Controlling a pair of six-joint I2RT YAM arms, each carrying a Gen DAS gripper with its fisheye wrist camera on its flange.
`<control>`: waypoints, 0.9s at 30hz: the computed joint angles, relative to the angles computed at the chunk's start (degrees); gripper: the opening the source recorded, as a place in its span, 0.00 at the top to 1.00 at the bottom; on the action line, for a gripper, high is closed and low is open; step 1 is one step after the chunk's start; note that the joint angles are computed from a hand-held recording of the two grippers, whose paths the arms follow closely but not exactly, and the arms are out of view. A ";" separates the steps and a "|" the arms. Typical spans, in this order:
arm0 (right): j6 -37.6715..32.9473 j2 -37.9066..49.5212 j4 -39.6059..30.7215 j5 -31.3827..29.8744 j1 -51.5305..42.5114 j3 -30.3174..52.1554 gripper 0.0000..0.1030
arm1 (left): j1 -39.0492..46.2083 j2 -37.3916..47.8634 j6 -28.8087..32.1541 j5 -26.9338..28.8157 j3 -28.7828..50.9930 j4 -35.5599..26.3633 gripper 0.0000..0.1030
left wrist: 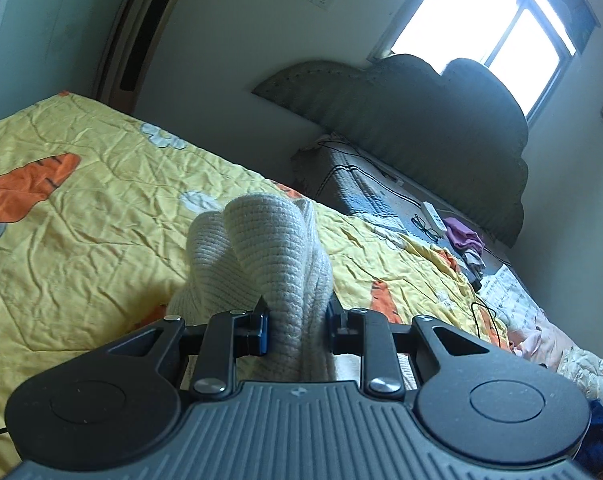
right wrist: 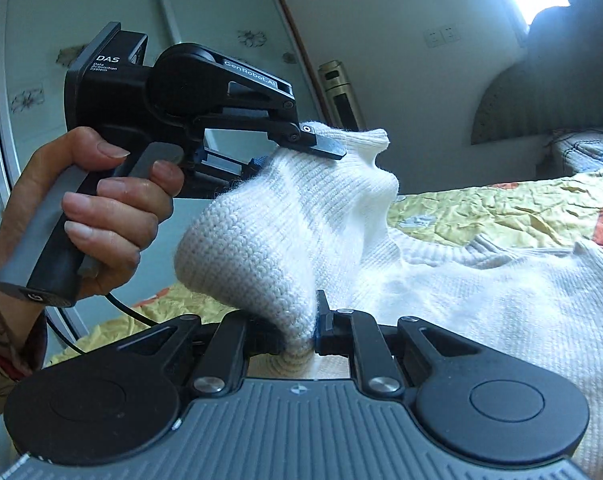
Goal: Fold small clothes
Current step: 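Lift the gripped sweater edge with both grippers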
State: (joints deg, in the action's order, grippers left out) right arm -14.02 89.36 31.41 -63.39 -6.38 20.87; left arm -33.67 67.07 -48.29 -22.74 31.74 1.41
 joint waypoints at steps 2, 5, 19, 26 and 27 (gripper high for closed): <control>1.07 1.59 1.39 -1.53 -1.56 0.22 0.84 | -1.81 3.12 -0.02 -1.49 1.93 0.91 0.76; 0.85 3.03 0.75 -4.10 -4.68 1.19 0.84 | -3.23 7.56 -0.31 -2.09 4.54 2.67 0.76; -7.78 3.57 -15.92 -11.88 -19.31 5.64 0.84 | -8.61 28.48 0.70 -2.18 21.76 3.22 0.76; -16.77 4.80 -29.73 -13.35 -25.77 10.60 0.84 | -11.22 37.59 2.09 -2.82 31.03 1.67 0.76; -17.89 4.95 -30.87 -13.37 -26.37 10.97 0.84 | -11.51 38.89 2.62 -2.95 32.57 1.23 0.76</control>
